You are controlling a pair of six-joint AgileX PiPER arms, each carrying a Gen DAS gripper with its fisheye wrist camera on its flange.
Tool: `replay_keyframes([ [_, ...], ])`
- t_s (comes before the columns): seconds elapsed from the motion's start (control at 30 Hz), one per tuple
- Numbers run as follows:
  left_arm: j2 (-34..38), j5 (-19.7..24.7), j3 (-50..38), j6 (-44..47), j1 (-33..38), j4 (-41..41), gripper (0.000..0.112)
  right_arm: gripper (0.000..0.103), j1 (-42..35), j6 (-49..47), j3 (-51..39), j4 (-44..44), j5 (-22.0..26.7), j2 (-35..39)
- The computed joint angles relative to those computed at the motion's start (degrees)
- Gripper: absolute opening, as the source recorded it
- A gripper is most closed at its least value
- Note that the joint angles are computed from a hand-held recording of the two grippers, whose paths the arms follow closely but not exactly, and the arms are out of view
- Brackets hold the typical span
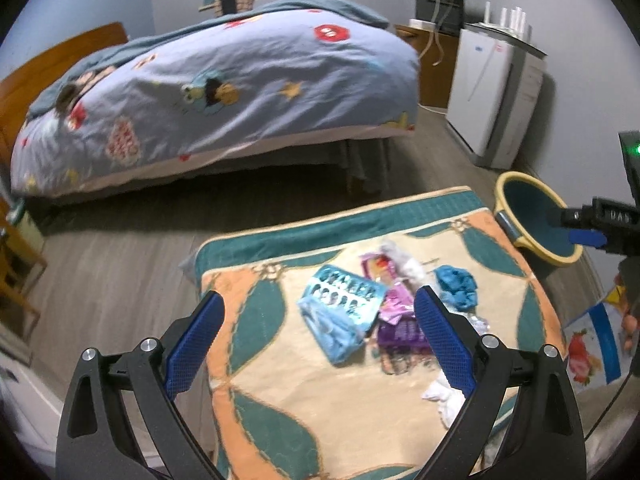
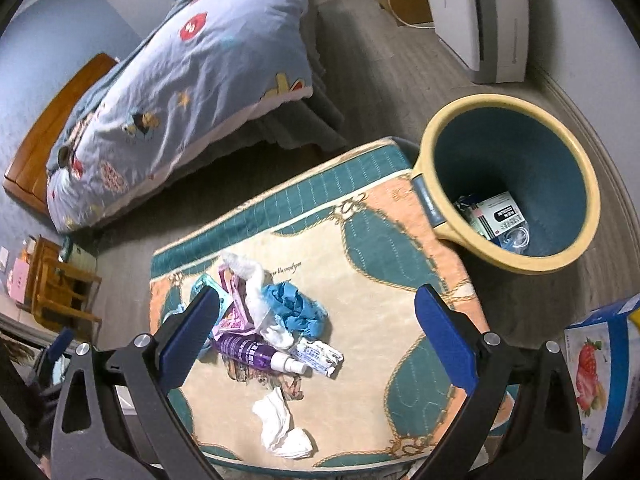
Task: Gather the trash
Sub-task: 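Move both open tools back over the remaining trash on the cushion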
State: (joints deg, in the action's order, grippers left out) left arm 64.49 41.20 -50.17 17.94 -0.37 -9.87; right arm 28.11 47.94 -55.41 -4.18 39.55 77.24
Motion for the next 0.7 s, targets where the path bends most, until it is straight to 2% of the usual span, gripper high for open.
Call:
replay_keyframes([
  [0.33,6.2,-2.9,-0.5,3.7,4.6,-1.0,0.095,0.096,3.9,0.2,-6.3,-1.8,0.7,12.1],
  [0.5,10.1,-6.4,1.0,2.3,3.9,1.3,0.095,0.096,4.4,-0.6,-8.8,-1.5,1.4,18.0],
  [0.7,16.1,-9.9,1.9,-4.2,0.7,7.1,0.095,0.096,3.5,-2.1,-9.5,-0.1,1.1,21.6],
])
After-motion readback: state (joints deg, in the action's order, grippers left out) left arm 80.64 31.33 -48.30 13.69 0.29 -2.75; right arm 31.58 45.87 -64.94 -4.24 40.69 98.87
